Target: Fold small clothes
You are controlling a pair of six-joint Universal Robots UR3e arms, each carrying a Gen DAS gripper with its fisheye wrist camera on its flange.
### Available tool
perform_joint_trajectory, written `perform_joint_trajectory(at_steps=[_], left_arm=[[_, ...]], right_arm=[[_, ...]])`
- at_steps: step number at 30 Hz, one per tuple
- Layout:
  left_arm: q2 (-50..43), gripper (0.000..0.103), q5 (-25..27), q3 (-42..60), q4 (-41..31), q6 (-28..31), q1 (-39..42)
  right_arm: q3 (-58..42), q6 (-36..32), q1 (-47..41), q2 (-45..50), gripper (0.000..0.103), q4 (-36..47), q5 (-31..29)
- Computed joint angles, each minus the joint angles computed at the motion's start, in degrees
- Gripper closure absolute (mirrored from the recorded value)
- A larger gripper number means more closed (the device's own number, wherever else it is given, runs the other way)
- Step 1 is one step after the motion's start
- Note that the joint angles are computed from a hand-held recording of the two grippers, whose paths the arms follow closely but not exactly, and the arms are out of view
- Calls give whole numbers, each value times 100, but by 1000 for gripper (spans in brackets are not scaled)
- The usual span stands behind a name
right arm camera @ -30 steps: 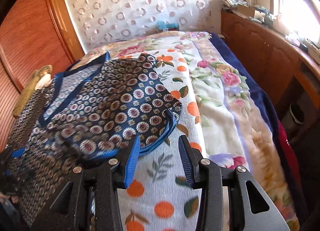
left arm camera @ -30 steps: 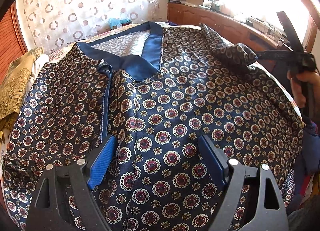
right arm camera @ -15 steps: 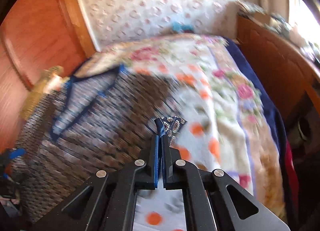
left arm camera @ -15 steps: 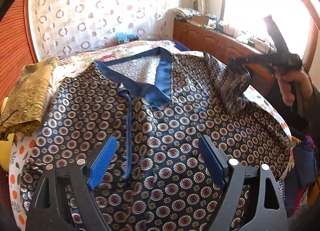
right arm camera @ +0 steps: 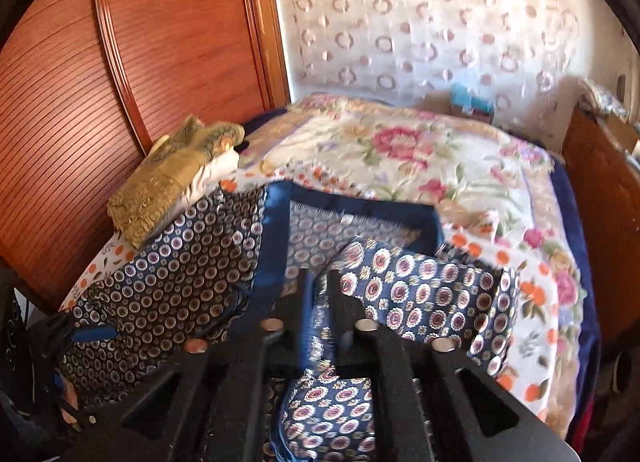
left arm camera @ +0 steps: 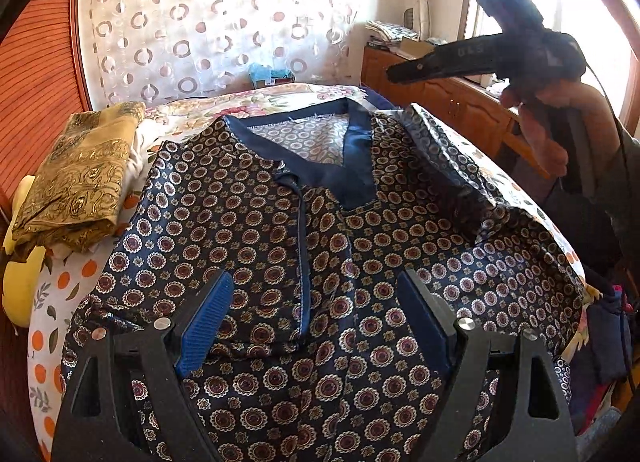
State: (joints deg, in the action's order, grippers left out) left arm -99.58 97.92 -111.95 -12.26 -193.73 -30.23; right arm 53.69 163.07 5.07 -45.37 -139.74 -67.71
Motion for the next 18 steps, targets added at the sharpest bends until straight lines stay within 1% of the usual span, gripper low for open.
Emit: perform_joint_trajectory(at_steps=[1,2,3,4,8,10,13,15,18], left_arm=[[-3,18,-8,-40,35,2,14],[-5,18,-15,-68,62,-3,25],[-20,18,-25,-78,85,-13,33],[-30,18,-37,-83,97,-14,46],[28,18,-54,-204,165,-8,92],[171,18,-28,-359,186,-17,97],[397,18,-21,-587,210,3,152],[494,18,-25,-651,173,39,236],[594,18,-23,-658,73,122,412]], right_arm=[[43,-42,-3,-31,68,20,-65],[326,-63,-55,-188,61,-169,-64],[593,-73,-108,-293,57,-399,-50],[781,-89,-137,-392,56,-498,-111],[2352,-20,-454,-1267,56,-1178,-108],[3407,-68,-676,-1820,56,-1719,-133],[4580,-170,-999,-2370,56,-2222,56],[5128,-248,-1224,-2635,56,-2380,140],[5352,-322,-1421,-2713,56,-2389,107]])
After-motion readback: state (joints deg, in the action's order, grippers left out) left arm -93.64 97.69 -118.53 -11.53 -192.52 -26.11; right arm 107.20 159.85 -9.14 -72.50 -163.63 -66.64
